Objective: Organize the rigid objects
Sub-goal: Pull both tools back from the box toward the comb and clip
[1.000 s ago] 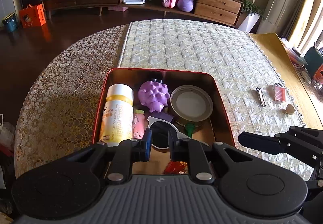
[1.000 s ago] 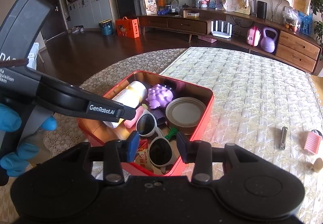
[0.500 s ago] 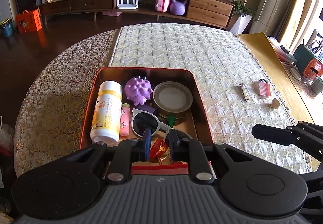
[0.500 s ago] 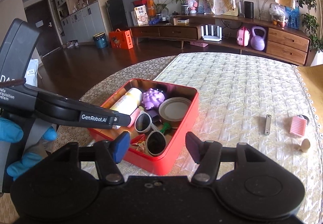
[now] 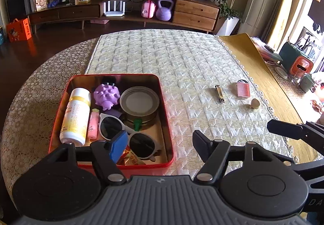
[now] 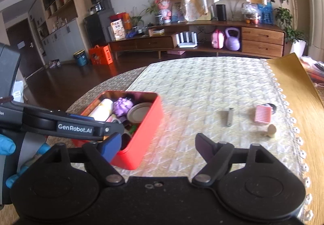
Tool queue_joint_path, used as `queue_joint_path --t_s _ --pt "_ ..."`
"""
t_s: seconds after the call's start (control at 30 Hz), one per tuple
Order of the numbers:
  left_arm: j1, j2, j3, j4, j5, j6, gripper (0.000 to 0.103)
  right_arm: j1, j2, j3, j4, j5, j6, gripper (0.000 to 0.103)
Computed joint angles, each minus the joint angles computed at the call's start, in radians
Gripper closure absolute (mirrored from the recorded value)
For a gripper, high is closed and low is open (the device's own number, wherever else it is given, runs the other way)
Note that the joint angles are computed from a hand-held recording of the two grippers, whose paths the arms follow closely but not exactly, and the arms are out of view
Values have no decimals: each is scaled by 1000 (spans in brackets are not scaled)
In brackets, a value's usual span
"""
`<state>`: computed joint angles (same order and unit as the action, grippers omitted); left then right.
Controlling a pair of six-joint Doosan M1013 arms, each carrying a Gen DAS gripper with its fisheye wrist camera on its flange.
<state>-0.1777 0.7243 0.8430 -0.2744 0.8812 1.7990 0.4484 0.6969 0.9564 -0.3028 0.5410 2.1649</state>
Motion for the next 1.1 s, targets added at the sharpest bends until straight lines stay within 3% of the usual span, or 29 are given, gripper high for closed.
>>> queue_joint_path --t_s 0.33,0.57,1.1 --pt "-40 31 -49 6 21 -14 27 -19 -44 89 -263 -3 259 1" --pt "-68 81 -126 6 44 -22 22 -44 -45 114 -371 27 361 1" --pt "-125 297 -494 76 209 -86 22 -99 13 61 -266 78 209 1"
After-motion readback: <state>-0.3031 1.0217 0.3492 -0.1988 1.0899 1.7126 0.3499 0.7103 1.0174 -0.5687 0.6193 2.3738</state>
